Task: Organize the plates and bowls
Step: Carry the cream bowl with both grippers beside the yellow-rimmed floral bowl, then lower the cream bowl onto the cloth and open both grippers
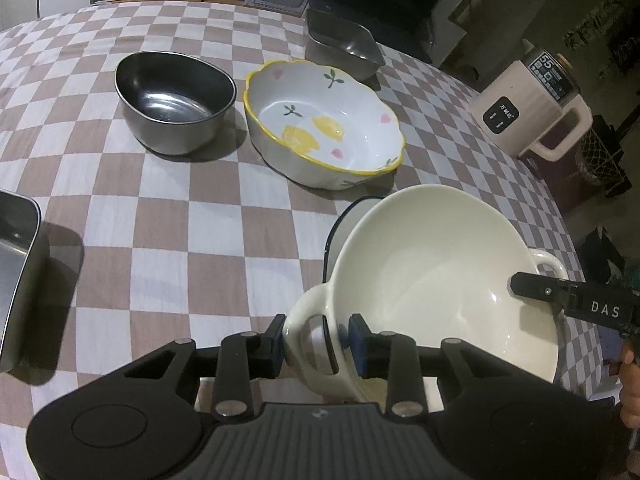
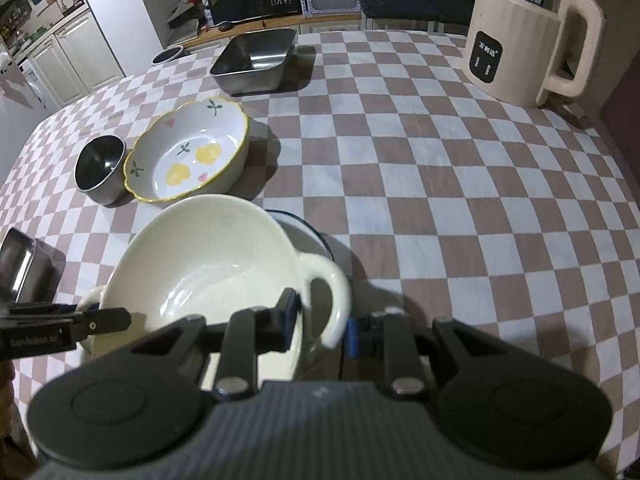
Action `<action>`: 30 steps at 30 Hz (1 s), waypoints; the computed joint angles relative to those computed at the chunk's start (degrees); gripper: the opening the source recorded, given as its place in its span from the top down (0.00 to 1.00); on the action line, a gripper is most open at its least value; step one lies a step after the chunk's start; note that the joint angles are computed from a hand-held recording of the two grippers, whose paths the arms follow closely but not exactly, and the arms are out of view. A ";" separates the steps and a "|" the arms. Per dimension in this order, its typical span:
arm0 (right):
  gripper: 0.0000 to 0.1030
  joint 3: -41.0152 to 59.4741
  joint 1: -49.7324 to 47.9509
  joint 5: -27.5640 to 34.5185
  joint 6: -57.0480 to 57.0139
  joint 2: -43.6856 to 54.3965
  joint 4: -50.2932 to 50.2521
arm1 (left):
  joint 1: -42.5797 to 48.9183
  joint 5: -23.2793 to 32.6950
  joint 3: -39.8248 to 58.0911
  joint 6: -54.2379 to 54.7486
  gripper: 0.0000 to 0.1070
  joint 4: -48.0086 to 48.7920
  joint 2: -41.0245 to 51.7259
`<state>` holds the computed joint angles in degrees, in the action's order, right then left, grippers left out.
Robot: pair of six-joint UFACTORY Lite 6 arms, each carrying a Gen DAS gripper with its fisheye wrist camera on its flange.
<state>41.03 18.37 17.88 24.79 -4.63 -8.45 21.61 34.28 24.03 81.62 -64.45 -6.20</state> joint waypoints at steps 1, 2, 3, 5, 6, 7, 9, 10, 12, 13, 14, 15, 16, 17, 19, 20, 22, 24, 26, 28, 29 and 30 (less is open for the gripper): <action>0.71 0.04 0.06 0.03 0.33 0.06 -0.35 | 0.03 -0.01 0.03 0.11 0.68 -0.06 0.05; 0.71 0.02 0.18 0.10 0.71 0.01 -0.70 | 0.21 0.01 0.11 0.64 0.68 -0.28 0.25; 0.71 0.06 0.19 0.12 0.78 0.07 -0.85 | 0.25 0.02 0.07 1.02 0.68 -0.49 0.25; 0.70 0.11 0.39 0.28 1.30 0.12 -1.77 | 0.31 -0.01 0.10 1.83 0.68 -1.05 0.34; 0.69 0.25 0.88 0.56 3.30 0.26 -4.38 | 0.29 0.00 -0.08 2.06 0.68 -1.11 -0.11; 0.67 0.62 1.76 1.30 6.07 0.73 -7.92 | 0.24 0.02 -0.12 2.17 0.68 -1.18 -0.35; 0.65 1.17 2.16 2.23 7.75 1.91 -9.91 | 0.11 -0.05 -0.28 2.18 0.68 -1.38 -0.85; 0.65 1.28 1.67 2.20 6.12 2.22 -8.18 | 0.04 -0.11 -0.30 2.15 0.68 -1.46 -0.91; 0.65 1.36 0.65 1.95 3.46 2.31 -5.71 | 0.00 -0.02 -0.40 2.26 0.67 -1.76 -0.95; 0.65 1.45 0.51 2.13 3.51 2.41 -5.90 | 0.06 0.04 -0.43 2.35 0.66 -1.83 -0.95; 0.65 1.53 0.64 2.18 4.28 2.61 -6.49 | 0.01 0.02 -0.51 2.40 0.66 -1.89 -1.09; 0.65 1.59 0.64 2.27 4.61 2.74 -6.90 | -0.04 -0.02 -0.63 2.49 0.66 -1.94 -1.27; 0.65 1.60 0.90 2.30 5.32 2.84 -7.51 | -0.12 -0.11 -0.77 2.57 0.66 -1.98 -1.47; 0.65 1.61 1.00 2.28 5.60 2.94 -7.77 | -0.16 -0.19 -0.84 2.68 0.66 -2.04 -1.57; 0.64 1.68 1.19 2.44 5.83 3.11 -8.04 | -0.12 -0.19 -0.89 2.74 0.66 -1.98 -1.73; 0.64 1.68 1.32 2.53 6.03 3.20 -8.24 | -0.07 -0.15 -0.89 2.68 0.66 -1.90 -1.80; 0.64 1.89 1.69 2.63 6.89 3.71 -8.87 | -0.06 -0.05 -0.93 2.72 0.66 -1.86 -1.95; 0.62 1.95 1.67 2.47 6.88 4.30 -9.40 | -0.32 -0.28 -1.06 2.49 0.65 -1.47 -2.44; 0.62 2.01 2.07 1.95 7.61 4.82 -11.68 | -0.59 -0.66 -1.42 2.51 0.65 -1.14 -3.22; 0.62 2.17 2.79 1.94 9.98 5.24 -14.50 | -0.60 -0.76 -1.51 2.49 0.65 -0.92 -3.44; 0.61 2.21 2.88 2.05 10.29 5.27 -14.97 | -0.59 -0.70 -1.51 2.39 0.65 -0.89 -3.47; 0.61 2.22 2.90 2.14 10.37 5.22 -15.12 | -0.63 -0.69 -1.49 2.19 0.65 -0.77 -3.51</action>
<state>43.25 21.27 20.02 35.16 0.60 -23.57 20.98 33.59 22.54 83.82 -65.22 -9.70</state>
